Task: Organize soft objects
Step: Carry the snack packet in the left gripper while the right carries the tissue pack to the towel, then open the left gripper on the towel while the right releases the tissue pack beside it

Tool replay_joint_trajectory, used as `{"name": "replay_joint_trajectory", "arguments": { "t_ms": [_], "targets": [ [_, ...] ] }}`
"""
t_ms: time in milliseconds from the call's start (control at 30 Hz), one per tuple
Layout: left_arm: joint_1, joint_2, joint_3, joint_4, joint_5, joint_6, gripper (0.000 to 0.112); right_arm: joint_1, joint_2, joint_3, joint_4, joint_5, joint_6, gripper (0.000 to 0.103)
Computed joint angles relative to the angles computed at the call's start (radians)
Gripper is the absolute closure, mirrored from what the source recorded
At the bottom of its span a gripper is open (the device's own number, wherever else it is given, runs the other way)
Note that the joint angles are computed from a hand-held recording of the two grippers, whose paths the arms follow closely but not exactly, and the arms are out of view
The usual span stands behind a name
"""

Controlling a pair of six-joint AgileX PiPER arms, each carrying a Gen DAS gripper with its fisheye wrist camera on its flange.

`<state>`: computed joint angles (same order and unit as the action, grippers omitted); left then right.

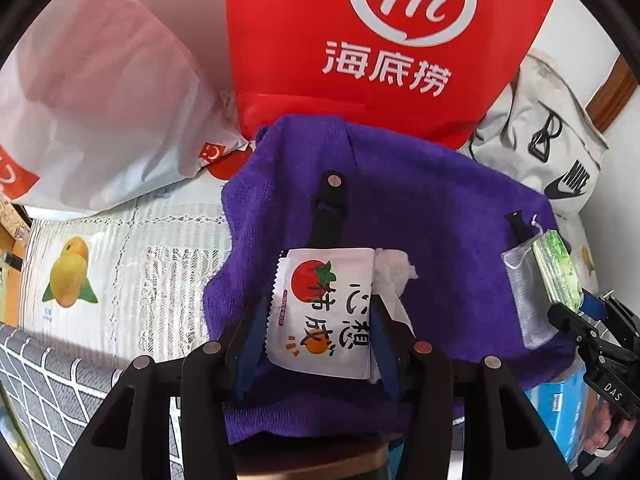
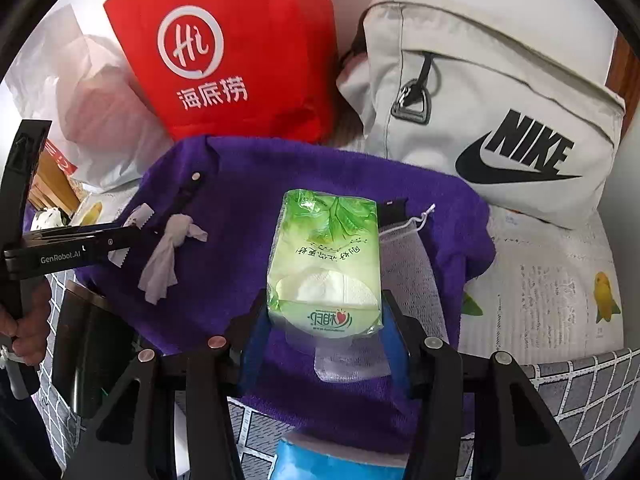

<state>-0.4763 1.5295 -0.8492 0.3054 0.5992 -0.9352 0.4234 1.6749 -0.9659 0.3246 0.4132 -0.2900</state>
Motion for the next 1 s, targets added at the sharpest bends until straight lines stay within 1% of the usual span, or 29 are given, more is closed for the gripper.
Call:
{"name": "replay_joint_trajectory", "arguments": {
  "t_ms": [233, 333, 400, 433, 533, 600, 633, 667, 700, 767, 900, 1000],
  "targets": [
    [-0.001, 0.032, -0.018, -0.016, -0.01, 0.017, 0.064, 0.009, 0.075, -0.042, -0.011, 0.033, 0.027, 0.051],
    [-0.004, 0.043, -0.023, -0.021, -0.019, 0.022, 0.063, 0.008, 0.081, -0.041, 0.0, 0.041, 0.023, 0.051],
    [0.003, 0.048, -0.023, -0.039, -0.028, 0.048, 0.059, 0.002, 0.077, -0.031, 0.038, 0.03, 0.0, 0.05],
    [0.0, 0.055, -0.028, -0.037, -0.03, 0.047, 0.058, 0.003, 0.083, -0.037, 0.039, 0.041, -0.005, 0.05],
    [-0.004, 0.057, -0.035, -0.047, -0.036, 0.056, 0.049, 0.018, 0.093, -0.047, 0.009, 0.043, 0.018, 0.05],
    [-0.005, 0.052, -0.035, -0.057, -0.048, 0.06, 0.041, 0.03, 0.097, -0.056, -0.042, 0.049, 0.062, 0.049],
    [-0.001, 0.046, -0.034, -0.078, -0.055, 0.083, 0.039, 0.037, 0.097, -0.058, -0.073, 0.045, 0.088, 0.044],
    [-0.003, 0.042, -0.036, -0.086, -0.054, 0.092, 0.038, 0.048, 0.101, -0.063, -0.105, 0.042, 0.121, 0.036],
    [-0.009, 0.038, -0.036, -0.079, -0.052, 0.081, 0.038, 0.056, 0.097, -0.06, -0.139, 0.033, 0.155, 0.034],
    [-0.021, 0.027, -0.04, -0.071, -0.038, 0.068, 0.038, 0.06, 0.077, -0.041, -0.162, 0.011, 0.179, 0.034],
    [-0.043, -0.013, -0.043, -0.049, 0.012, 0.039, 0.038, 0.041, 0.03, -0.016, -0.097, 0.014, 0.126, 0.033],
    [-0.081, -0.047, -0.044, 0.006, 0.061, -0.028, 0.038, 0.016, -0.021, 0.013, -0.053, 0.024, 0.079, 0.033]
  ]
}}
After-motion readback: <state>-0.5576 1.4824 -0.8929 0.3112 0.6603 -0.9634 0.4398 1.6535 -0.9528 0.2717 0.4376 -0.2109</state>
